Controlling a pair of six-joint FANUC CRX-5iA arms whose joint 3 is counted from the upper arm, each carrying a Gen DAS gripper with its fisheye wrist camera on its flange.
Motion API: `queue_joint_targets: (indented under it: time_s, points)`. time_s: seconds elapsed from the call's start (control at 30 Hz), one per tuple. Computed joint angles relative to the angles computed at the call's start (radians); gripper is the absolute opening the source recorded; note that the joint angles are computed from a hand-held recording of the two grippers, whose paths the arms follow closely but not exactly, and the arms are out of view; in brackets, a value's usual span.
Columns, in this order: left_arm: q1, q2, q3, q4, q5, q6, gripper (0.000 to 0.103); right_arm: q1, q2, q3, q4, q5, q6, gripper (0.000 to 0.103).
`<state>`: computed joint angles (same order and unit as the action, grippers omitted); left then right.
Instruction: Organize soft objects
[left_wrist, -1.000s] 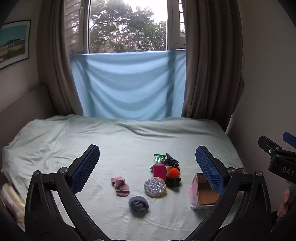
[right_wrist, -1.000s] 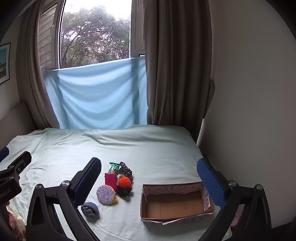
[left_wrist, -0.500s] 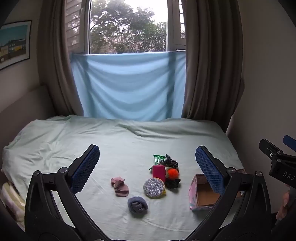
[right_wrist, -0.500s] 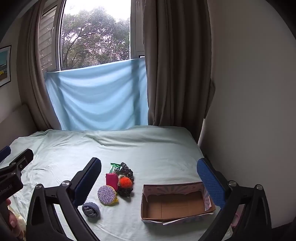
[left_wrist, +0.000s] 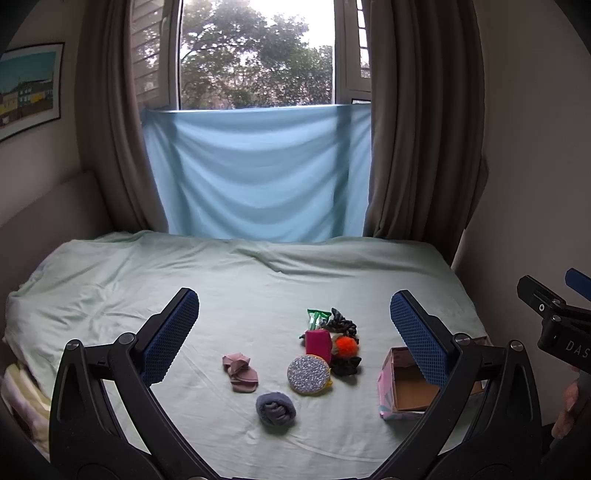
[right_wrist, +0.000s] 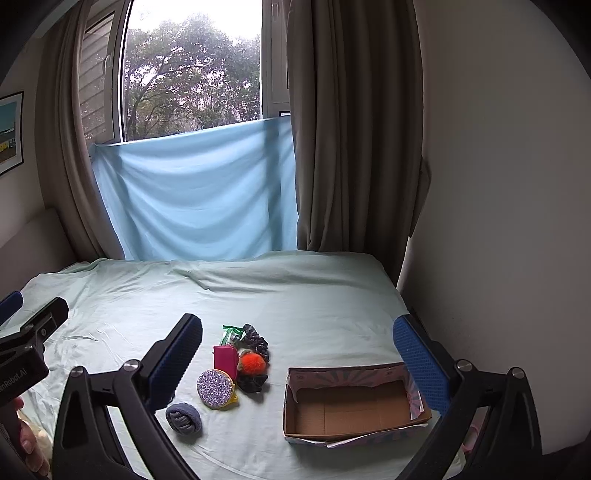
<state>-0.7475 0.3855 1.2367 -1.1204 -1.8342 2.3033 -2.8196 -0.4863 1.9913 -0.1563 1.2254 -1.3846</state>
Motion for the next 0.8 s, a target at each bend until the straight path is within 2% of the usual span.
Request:
queue_joint_targets:
  time_s: [0.8]
  points:
    - [-0.003, 0.002, 0.009, -0.001, 0.002, -0.005, 0.103, -0.007, 0.012, 0.018, -0.009, -0.004, -0.002, 0.103]
